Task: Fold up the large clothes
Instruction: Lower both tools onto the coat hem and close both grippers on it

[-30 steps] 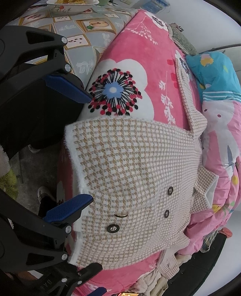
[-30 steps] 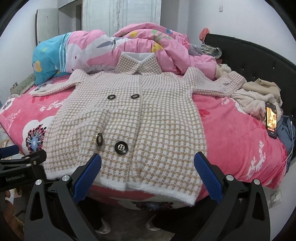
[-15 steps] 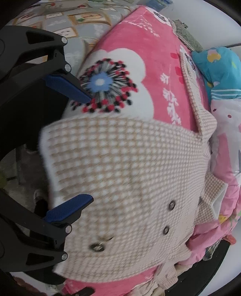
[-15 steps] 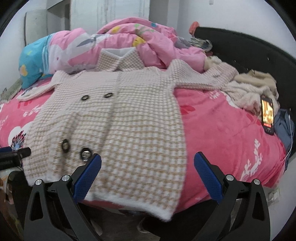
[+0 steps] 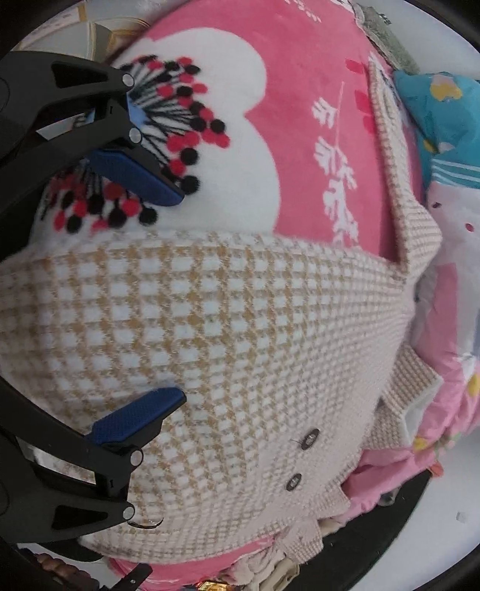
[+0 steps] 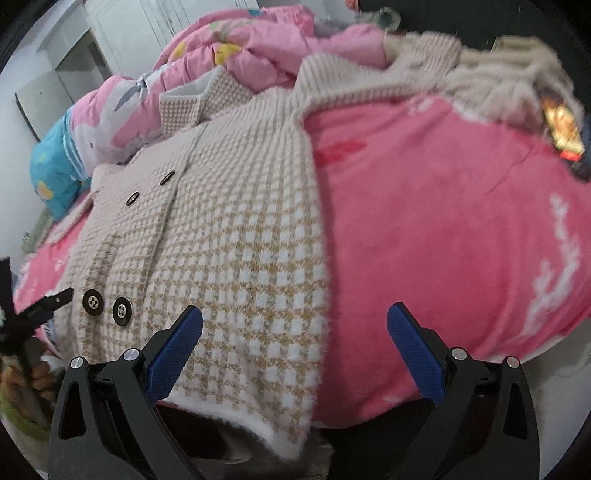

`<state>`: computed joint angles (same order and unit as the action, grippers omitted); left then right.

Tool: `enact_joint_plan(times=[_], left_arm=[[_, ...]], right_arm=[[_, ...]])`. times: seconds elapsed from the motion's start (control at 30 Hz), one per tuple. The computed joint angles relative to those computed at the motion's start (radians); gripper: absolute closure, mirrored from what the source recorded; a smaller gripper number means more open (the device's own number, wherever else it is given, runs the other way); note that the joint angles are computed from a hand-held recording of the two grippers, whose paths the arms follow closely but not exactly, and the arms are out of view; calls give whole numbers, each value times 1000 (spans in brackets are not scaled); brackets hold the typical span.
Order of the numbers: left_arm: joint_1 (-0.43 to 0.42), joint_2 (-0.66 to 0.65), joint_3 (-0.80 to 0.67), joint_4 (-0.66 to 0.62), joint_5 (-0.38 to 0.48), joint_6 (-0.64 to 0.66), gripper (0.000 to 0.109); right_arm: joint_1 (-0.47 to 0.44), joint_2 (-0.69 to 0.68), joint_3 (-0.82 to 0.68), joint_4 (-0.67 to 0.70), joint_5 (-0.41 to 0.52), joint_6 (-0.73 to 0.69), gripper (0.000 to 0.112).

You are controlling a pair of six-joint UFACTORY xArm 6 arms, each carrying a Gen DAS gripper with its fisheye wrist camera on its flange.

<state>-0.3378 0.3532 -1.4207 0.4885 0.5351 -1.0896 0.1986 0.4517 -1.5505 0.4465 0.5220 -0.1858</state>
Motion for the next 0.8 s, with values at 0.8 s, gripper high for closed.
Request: enact_joint_plan(times=[0.8], left_arm=[[-31, -139, 209, -43, -186, 22, 15]], right_arm=[[-22, -2, -4, 272, 51, -229, 58]])
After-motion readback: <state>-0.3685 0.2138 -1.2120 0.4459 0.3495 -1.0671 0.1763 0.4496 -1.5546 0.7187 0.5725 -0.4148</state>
